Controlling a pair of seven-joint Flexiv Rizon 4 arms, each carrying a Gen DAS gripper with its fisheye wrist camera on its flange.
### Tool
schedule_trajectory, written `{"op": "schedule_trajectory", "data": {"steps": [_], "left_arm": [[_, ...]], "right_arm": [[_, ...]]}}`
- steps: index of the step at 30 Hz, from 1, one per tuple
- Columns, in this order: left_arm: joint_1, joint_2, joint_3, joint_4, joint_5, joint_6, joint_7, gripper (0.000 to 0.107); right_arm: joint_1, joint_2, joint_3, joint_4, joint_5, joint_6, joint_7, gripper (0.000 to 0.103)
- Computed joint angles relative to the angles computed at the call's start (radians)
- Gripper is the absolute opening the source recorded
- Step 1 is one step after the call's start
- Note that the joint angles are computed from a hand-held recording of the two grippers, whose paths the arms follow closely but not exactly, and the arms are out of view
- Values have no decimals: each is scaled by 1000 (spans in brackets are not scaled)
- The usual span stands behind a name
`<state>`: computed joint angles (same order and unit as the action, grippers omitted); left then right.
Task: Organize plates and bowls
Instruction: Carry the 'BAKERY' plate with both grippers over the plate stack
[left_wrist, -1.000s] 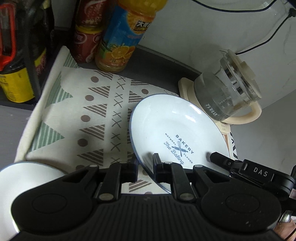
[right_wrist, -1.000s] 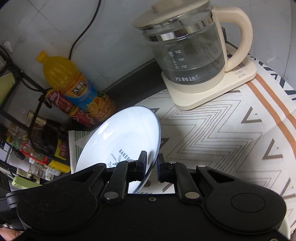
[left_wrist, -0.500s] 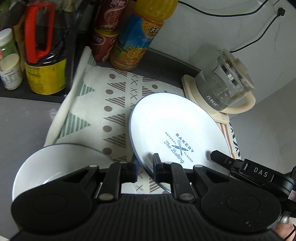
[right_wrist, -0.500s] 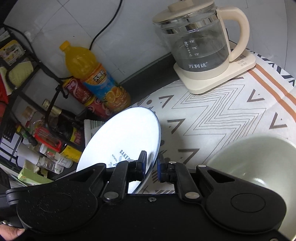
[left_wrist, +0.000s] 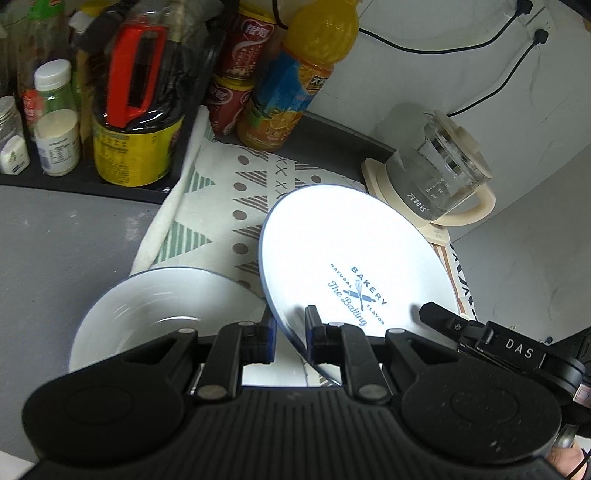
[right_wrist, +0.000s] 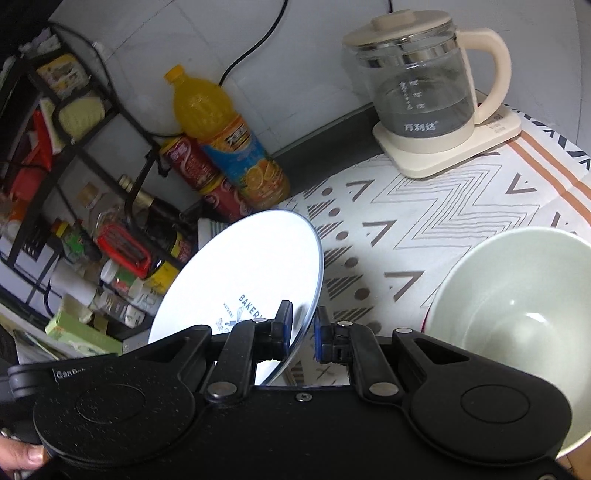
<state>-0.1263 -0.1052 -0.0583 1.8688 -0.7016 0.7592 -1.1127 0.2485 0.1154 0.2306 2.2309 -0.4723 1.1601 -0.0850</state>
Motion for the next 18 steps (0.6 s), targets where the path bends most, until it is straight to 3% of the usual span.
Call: {"op": "schedule_trajectory", "data": {"steps": [18], "left_arm": [[43,48,47,85,38,-29,13,13]], "right_arm": [[84,-56,21,-9,52,-14,-46,13]]}}
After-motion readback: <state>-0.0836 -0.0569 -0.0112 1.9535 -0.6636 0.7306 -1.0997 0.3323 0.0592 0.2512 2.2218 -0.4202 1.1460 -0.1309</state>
